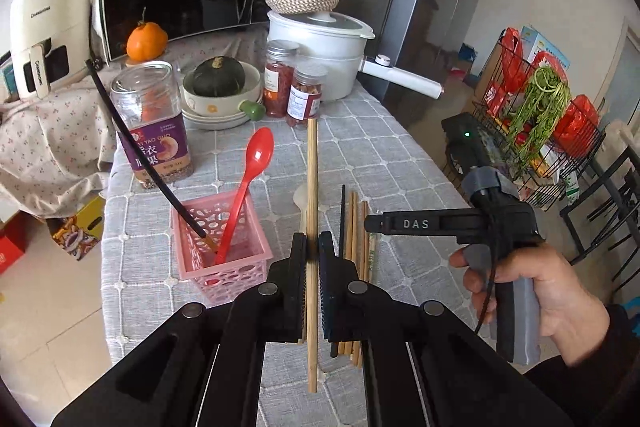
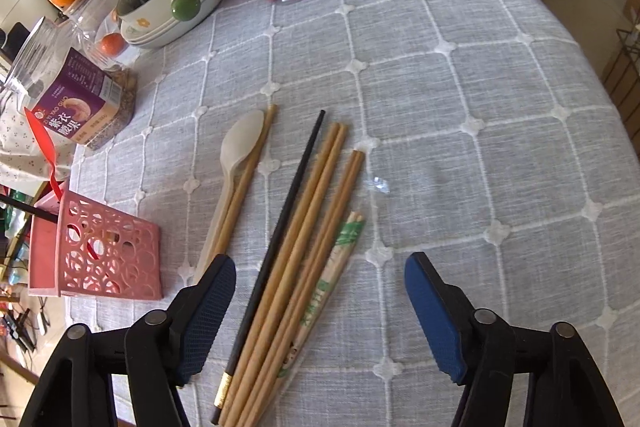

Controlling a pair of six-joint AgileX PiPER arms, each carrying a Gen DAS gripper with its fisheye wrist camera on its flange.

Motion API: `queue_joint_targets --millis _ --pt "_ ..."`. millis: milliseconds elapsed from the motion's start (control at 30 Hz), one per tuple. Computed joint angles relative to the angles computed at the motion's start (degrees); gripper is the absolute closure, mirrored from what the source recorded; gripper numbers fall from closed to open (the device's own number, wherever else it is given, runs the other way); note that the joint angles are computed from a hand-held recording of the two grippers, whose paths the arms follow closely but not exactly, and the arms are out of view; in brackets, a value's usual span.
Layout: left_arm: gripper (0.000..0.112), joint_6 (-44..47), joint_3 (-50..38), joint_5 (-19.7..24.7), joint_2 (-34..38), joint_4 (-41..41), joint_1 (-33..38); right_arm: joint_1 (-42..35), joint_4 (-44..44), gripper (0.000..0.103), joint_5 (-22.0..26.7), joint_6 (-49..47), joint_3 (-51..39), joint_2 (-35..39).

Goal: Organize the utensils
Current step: 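Lift the wooden chopstick with the left tool while the right tool grasps another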

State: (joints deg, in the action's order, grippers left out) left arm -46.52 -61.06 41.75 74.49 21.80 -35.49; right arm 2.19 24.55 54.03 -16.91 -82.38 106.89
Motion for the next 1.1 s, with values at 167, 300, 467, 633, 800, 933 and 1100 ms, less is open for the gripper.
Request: queue_joint_targets --millis 167,300,467,633,800,933,1100 --pt "0.106 1.6 3.9 0.1 -5.6 -0.8 2.5 4.1 0.8 0.05 -0.3 4.1 -4.0 4.9" --pt "0.106 5.7 6.3 -0.7 -8.6 -4.5 7.3 7.3 -1.3 0.068 -1.3 8.0 -7.1 8.4" --pt "0.106 10.6 7.7 -1.5 -10.2 -8.6 12.4 9.5 -2.8 0.081 -4.0 11.6 -9.0 10.8" --pt "0.106 13.7 8.7 -2.2 -10.8 -11.2 15.8 11.6 -6.4 0.092 -5.9 15.5 -11.1 13.4" --pt "0.106 14.6 9.0 -2.3 -11.2 -11.5 17.7 13.3 -12.5 0.098 -4.0 18.4 -13.5 14.1" --pt "0.106 14.6 9.0 -2.5 -11.1 -11.5 18.6 11.1 -8.2 0.098 -2.2 14.6 -12.9 13.6" --pt "0.106 13.2 8.8 -2.3 -12.5 -9.9 18.3 6.0 2.1 0.098 -1.5 6.8 -8.2 8.6"
